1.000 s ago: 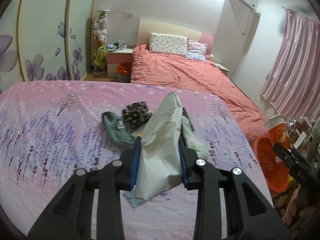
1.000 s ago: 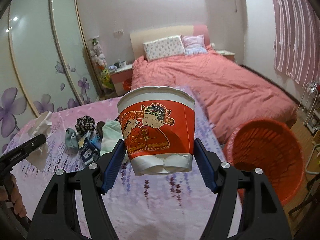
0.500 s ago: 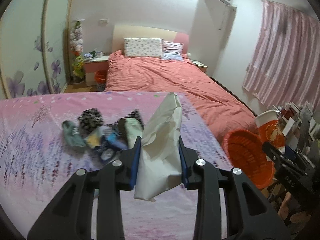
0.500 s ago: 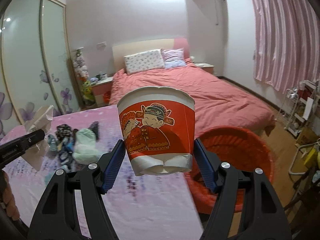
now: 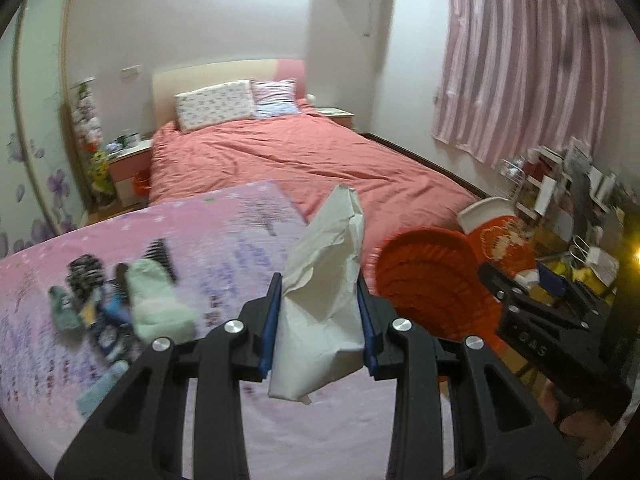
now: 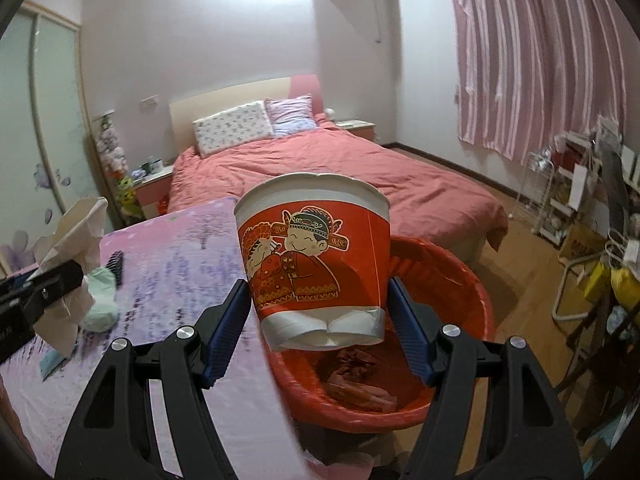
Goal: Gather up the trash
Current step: 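Carry tissue and paper cup to the orange basket and release both, then grasp the light blue tube with the left tool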
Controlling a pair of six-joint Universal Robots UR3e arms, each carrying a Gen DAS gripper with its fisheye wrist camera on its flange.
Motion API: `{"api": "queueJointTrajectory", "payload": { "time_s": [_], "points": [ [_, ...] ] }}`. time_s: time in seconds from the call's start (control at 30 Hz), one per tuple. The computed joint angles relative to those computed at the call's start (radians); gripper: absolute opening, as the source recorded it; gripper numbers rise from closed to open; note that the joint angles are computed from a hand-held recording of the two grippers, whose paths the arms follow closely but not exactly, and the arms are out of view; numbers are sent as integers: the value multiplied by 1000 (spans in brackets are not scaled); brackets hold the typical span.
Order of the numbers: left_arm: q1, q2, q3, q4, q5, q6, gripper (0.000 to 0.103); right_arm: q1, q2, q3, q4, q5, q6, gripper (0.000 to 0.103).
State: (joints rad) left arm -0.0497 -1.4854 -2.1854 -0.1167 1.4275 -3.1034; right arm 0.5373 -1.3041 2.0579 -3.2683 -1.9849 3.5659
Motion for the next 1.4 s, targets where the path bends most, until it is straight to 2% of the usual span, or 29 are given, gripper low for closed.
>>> {"api": "queueJointTrajectory", "payload": {
  "time_s": [0.3, 0.83, 0.9, 0.97, 1.03, 1.17, 1.4],
  "points": [
    [-135, -244, 173, 49, 4, -31, 34, -126, -35, 110, -86, 100, 8, 69],
    [-251, -597, 546, -57, -14, -57, 35, -352, -36, 218, -192, 333, 6, 70],
    [-255, -638, 595, -80, -13, -59, 41, -371, -24, 221, -203, 374, 3, 71],
    [-255, -668, 628, -105, -5, -61, 52, -400, -18, 226, -205, 413, 3, 81],
    [-249, -680, 626, -98, 6, -56, 57, -416, -15, 245, -228, 426, 10, 84],
    [-233, -669, 587, -84, 24, -53, 59, -397, -26, 262, -219, 394, 25, 84],
    [-167, -554, 378, 4, 59, -4, 63, -351, -49, 225, -147, 342, 6, 84]
  ]
}}
